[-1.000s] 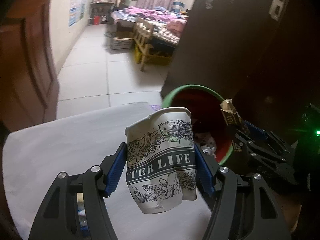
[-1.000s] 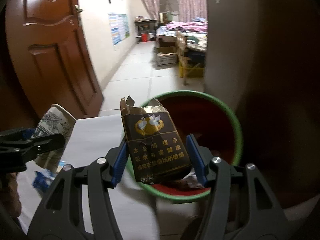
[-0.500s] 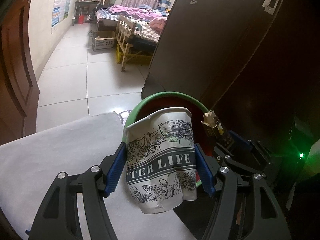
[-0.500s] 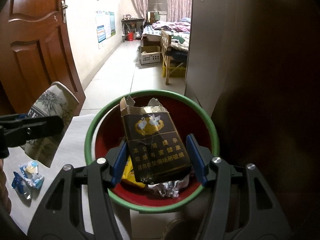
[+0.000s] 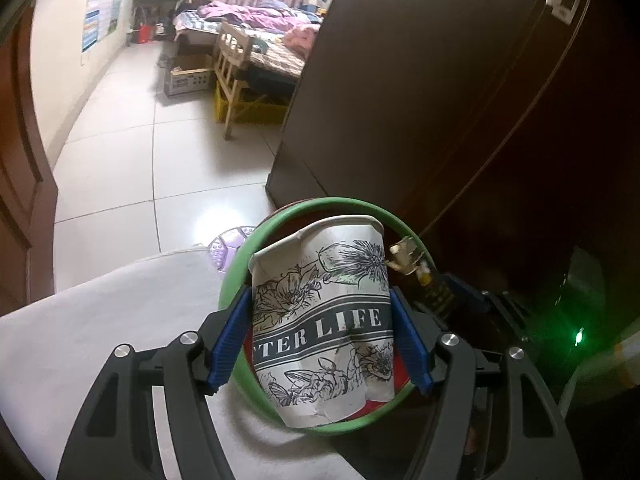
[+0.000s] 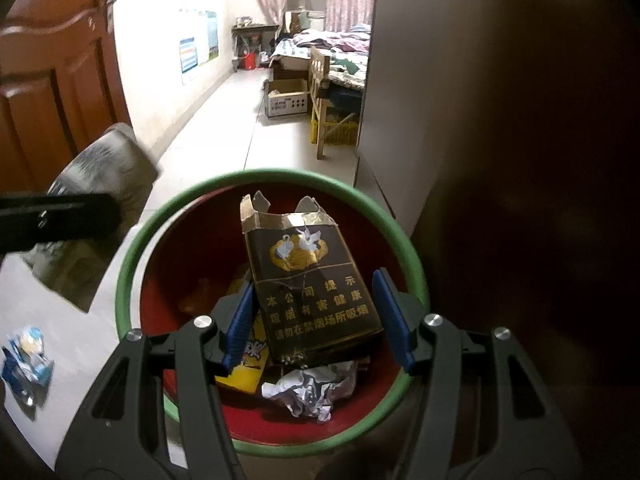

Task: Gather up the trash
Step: 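Open the left tool to drop the paper cup while the right tool drops the brown box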

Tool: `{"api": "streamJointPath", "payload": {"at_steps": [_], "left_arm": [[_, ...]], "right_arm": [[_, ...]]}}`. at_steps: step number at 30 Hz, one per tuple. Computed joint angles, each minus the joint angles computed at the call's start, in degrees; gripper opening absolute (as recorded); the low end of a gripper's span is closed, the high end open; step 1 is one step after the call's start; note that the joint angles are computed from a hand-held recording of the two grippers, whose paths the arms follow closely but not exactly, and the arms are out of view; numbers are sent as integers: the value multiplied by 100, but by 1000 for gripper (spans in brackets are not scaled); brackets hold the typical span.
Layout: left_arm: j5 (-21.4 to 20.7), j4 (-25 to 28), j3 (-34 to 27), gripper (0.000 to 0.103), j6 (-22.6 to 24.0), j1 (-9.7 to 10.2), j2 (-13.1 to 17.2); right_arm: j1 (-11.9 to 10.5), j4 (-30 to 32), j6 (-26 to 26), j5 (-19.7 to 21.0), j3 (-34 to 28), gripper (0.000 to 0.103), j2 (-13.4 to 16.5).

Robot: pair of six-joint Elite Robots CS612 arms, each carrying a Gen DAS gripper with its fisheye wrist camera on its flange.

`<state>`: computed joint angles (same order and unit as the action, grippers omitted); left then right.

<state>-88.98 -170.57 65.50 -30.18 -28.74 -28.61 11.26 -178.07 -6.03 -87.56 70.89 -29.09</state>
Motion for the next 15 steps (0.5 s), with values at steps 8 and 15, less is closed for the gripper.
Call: {"api": "streamJointPath", "payload": {"at_steps": [8,15], "left_arm": [[-141,154,-188,64,22,27,127],[-162,387,-433,65,16,29,237]], "right_arm": [[23,150,53,-68,-173,55,91],[-9,297,203,69,-205,55,93]]}}
